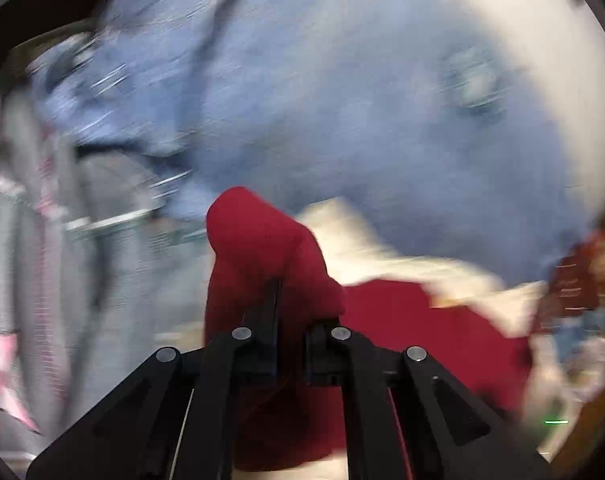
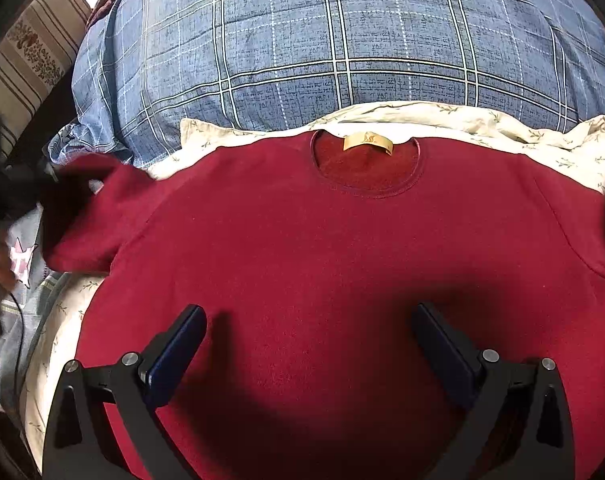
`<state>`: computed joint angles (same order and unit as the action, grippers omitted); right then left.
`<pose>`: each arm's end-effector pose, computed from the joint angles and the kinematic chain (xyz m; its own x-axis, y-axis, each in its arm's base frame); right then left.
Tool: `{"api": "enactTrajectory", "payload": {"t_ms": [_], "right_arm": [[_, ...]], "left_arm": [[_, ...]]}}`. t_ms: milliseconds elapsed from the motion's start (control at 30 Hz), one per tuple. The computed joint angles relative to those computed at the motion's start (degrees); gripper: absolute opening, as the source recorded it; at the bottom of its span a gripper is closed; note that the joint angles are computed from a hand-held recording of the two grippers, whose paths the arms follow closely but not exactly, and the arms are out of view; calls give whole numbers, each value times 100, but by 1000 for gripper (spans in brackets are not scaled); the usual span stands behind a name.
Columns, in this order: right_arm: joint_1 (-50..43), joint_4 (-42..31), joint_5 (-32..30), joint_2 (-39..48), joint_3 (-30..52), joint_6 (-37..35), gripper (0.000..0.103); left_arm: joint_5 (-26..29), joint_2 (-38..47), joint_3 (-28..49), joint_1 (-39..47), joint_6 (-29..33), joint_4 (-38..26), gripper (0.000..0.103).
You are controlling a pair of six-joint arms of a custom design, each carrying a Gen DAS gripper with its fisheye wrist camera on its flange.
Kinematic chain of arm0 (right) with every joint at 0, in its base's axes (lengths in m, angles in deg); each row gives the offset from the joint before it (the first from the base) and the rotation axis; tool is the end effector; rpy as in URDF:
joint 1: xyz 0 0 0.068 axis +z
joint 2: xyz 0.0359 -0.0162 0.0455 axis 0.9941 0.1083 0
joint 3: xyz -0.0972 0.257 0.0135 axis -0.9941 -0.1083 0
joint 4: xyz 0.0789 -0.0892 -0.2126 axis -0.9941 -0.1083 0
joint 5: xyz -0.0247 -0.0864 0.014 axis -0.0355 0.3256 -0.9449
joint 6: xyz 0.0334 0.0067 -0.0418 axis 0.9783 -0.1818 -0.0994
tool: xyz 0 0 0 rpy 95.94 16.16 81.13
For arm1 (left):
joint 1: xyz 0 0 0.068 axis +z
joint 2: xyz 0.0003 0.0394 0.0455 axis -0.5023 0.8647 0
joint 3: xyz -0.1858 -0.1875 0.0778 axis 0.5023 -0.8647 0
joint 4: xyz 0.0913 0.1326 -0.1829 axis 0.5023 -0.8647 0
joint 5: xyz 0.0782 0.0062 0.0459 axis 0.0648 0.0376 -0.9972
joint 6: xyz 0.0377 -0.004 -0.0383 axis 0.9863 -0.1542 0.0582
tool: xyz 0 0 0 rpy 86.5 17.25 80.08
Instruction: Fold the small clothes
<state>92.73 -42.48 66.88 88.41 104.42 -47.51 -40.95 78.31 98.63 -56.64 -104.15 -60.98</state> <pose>0.2512 0.0430 0.1240 -0.7294 0.0249 -0.6837 -0.1206 0.9790 0.1643 0.2984 -0.1474 0.1929 -0.6754 -0.2900 -0.6780 0.0503 0.8992 -0.4347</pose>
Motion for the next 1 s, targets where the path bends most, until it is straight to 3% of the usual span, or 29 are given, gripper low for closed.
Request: {"api": "enactTrajectory", "payload": {"t_ms": [133, 233, 300, 400, 433, 467, 567, 667, 800, 900, 1000], "right_arm": [[-30, -55, -61, -7, 24, 0, 103], [-391, -272, -683, -151, 70, -3, 103], [-842, -395, -1395, -267, 53, 88, 103], [-1709, -681, -2530, -345, 30, 216, 103], [-1984, -955, -2869, -388, 78, 85, 101], [-2174, -1253, -3064, -475, 129, -88, 101], [-2631, -2066, -3225, -947, 184, -602, 102], [-3107, -2591, -3469, -1276, 231, -1050, 103], [-3132, -2725, -3464, -1393, 313, -1263, 102], [-2936, -2722, -3388, -1674, 284, -1317, 99], [-2672, -2515, -3283, -1727, 312, -1087, 99]], "left_arm": [[509, -115, -70, -857, 33, 732, 6], [711, 412, 198, -1393, 315, 951, 7], [517, 889, 622, -1676, 567, 640, 12], [179, 1602, 1366, -1873, 648, -303, 19], [120, 1756, 1491, -1904, 569, -531, 25], [123, 1894, 1597, -1886, 546, -689, 39], [255, 1918, 1715, -1839, 620, -943, 44], [306, 1497, 1509, -1886, 747, -1126, 60], [-510, 558, 1075, -2182, 1171, -1395, 77], [-539, 127, 811, -2064, 810, -1390, 84], [-884, -127, 461, -1978, 144, -1316, 84]]}}
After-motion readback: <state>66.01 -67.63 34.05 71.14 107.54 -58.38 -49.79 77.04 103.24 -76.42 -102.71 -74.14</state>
